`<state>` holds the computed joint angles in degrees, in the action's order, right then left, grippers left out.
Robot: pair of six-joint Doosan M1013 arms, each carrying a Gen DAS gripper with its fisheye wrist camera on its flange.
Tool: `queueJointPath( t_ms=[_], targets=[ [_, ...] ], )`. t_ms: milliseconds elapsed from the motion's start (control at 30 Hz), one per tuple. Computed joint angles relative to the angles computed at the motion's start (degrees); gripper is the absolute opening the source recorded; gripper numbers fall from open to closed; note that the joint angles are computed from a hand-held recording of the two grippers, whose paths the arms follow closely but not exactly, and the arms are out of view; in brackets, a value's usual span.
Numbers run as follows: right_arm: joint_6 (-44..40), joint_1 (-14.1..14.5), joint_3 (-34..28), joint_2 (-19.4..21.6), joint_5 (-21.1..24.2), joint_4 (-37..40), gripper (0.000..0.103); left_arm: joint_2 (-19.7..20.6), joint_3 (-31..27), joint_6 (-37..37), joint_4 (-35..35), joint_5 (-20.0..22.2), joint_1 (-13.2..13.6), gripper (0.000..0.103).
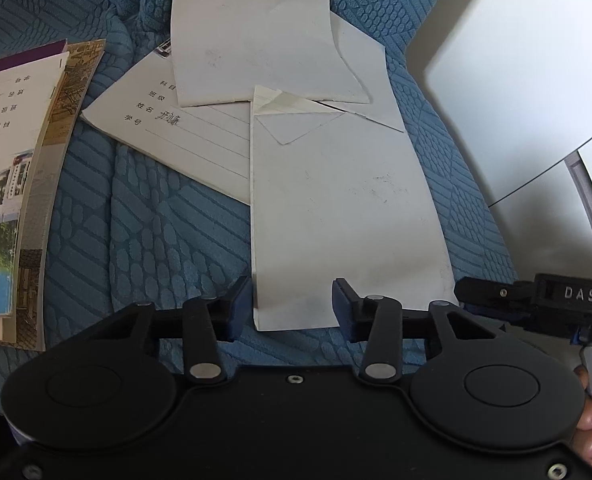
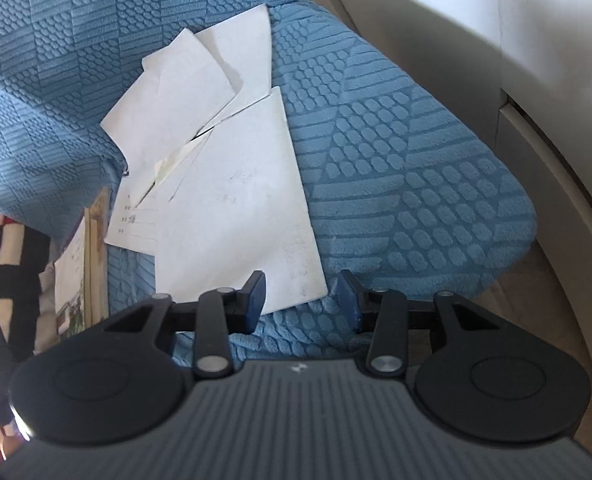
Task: Organize objects
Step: 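Move both open grippers down onto the edge of the white papers, then close both grippers on the edge of the white paper sheets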
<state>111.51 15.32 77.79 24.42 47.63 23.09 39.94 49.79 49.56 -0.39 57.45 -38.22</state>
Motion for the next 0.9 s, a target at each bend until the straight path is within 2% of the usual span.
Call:
queueJointPath(
  t_ms=[33, 100, 300, 400, 500, 567, 633, 700, 900],
  targets=[
    [-0.3, 0.0, -0.6, 0.4, 0.5, 0.0, 0.042, 0.0, -0.1, 0.2, 0.6, 0.3, -0.1, 0.034],
    [-0.7, 0.0, -1.2, 0.8, 0.9, 0.5, 0.044, 0.0, -0.1, 0.4, 1.2, 0.6, -0.2, 0.031],
    [-1.5, -1.2, 0.0, 0.8, -0.9, 7.1, 0.046, -0.3, 0.6, 0.2, 1.5, -0.3, -0.3, 0.032],
    [-4.1, -2.6, 2.0, 0.5, -2.8, 15.2, 0.045, -0.2, 0.4, 0.3, 2.4, 0.0, -0.5, 0.032],
    [-12.8, -4.0, 4.6, 0.7, -4.0, 31.2, 0.044, -0.4, 0.8, -0.3, 2.4, -0.5, -0.5, 0.032],
    [-15.6, -4.1, 5.4, 1.1, -3.8, 37.9, 0.044, -0.5, 0.9, -0.5, 2.6, -0.6, -0.5, 0.032],
    [-15.4, -3.7, 5.3, 1.0, -5.0, 37.9, 0.043, -0.5, 1.0, -0.9, 2.9, -0.8, -0.6, 0.032],
    [-13.3, -3.3, 4.7, 0.8, -6.2, 34.6, 0.043, -0.7, 1.4, -0.9, 3.0, -1.3, -0.7, 0.033],
    [2.7, -1.6, 2.8, -0.1, -7.3, 13.6, 0.045, -0.8, 1.5, -1.0, 2.8, -1.5, -0.6, 0.033]
  ],
)
